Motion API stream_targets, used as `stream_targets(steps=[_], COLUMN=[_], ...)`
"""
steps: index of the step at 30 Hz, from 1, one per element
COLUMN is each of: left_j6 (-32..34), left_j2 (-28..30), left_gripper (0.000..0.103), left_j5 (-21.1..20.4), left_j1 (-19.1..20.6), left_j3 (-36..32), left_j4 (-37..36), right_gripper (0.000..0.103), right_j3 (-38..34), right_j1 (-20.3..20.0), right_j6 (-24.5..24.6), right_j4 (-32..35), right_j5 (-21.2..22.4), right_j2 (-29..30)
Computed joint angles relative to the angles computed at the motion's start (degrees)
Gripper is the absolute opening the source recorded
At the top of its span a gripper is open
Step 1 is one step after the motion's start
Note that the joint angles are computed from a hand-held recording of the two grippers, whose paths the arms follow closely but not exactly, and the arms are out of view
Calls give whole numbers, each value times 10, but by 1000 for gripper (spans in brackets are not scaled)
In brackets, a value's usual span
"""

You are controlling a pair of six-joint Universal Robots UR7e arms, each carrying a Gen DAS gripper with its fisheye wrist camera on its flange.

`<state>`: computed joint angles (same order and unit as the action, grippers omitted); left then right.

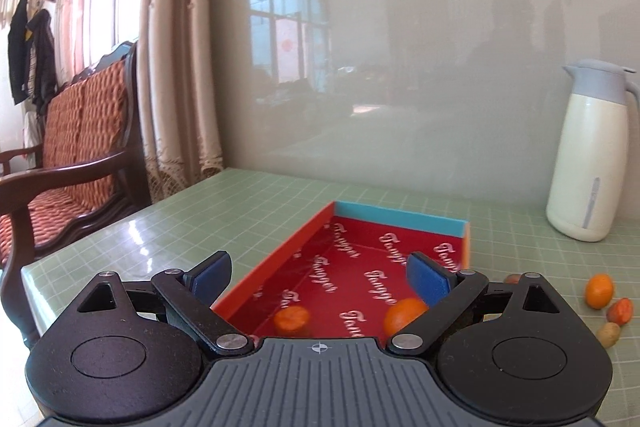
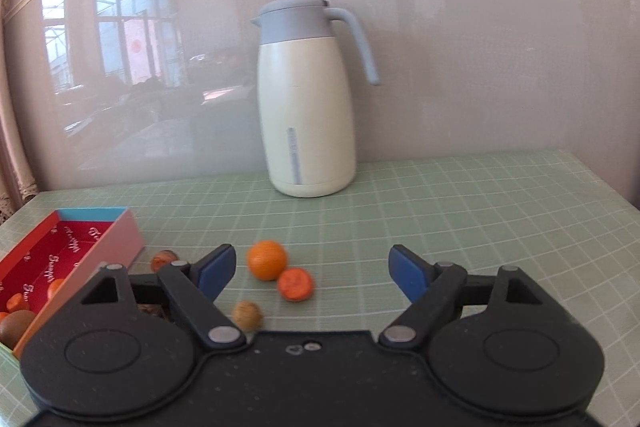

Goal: Organize fruits
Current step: 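Move both tools back toward the remaining fruit on the table, then lower the left tool onto a dark walnut and grasp it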

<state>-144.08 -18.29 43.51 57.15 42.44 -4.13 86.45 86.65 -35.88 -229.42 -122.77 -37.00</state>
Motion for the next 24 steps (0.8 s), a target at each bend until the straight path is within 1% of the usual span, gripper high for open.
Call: stream_targets(steps=[6, 9, 14, 18, 21, 24], left_j6=[17, 18, 22, 33, 50, 57], left_j2=[4, 11, 27, 55, 81, 114], left_gripper=[94, 94, 94, 94, 94, 94], left_j5=[35, 47, 75, 89, 87, 86], left_j1=[-11, -15, -22, -28, -32, -34], left_j3=[20, 15, 5, -31, -63, -112], left_j4=[-14, -2, 22, 66, 93, 138], right_gripper=[84, 84, 84, 84, 84, 84], right_j3=[19, 27, 45, 60, 72, 84], right_j1=[-12, -18, -28, -34, -38, -43], right_j6=[5, 10, 19, 23, 32, 46], right_j4=[-36, -55, -77, -94, -103, -109], right_j5=[-18, -28, -33, -37, -40, -39], right_j2=[-19, -27, -44, -55, -65, -75])
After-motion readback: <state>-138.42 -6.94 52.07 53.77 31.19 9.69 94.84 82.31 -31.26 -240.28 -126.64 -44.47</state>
